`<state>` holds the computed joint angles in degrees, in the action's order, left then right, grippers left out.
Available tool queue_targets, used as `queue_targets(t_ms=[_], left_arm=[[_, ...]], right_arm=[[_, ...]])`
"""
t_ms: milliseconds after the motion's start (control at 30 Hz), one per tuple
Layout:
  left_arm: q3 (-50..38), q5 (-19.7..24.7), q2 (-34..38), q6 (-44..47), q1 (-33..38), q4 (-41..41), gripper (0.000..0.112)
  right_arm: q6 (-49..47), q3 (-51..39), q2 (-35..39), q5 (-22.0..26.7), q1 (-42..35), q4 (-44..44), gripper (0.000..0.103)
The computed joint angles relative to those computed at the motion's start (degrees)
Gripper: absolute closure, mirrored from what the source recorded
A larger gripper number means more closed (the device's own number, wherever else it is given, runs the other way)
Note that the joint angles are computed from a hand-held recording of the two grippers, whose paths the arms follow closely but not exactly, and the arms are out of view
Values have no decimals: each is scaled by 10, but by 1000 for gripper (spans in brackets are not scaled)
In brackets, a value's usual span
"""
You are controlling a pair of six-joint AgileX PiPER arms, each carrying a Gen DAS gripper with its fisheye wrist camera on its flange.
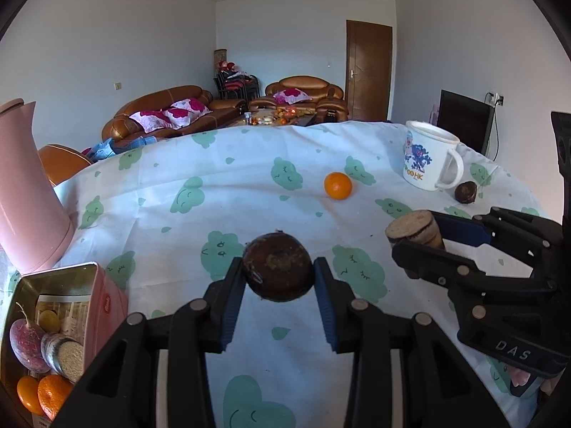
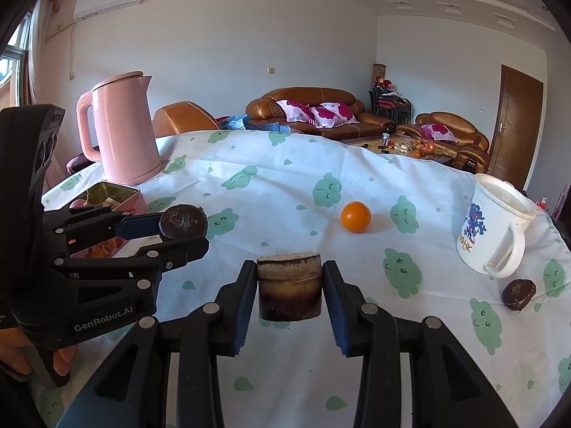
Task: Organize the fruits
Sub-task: 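Lift the brown fruit and sugarcane piece toward the pink tin box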
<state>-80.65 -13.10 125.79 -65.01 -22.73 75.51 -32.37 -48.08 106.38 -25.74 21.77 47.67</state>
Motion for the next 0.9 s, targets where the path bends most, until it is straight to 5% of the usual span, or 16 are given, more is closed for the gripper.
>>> queue_targets(t_ms=[267,900], left_arm=[[28,-2,-13,177,-6,-173,72],[65,-41,-30,305,0,-304,72]], right_arm=[[20,12,-5,-20,5,-18,64],[63,46,-19,-76,17,-54,64]])
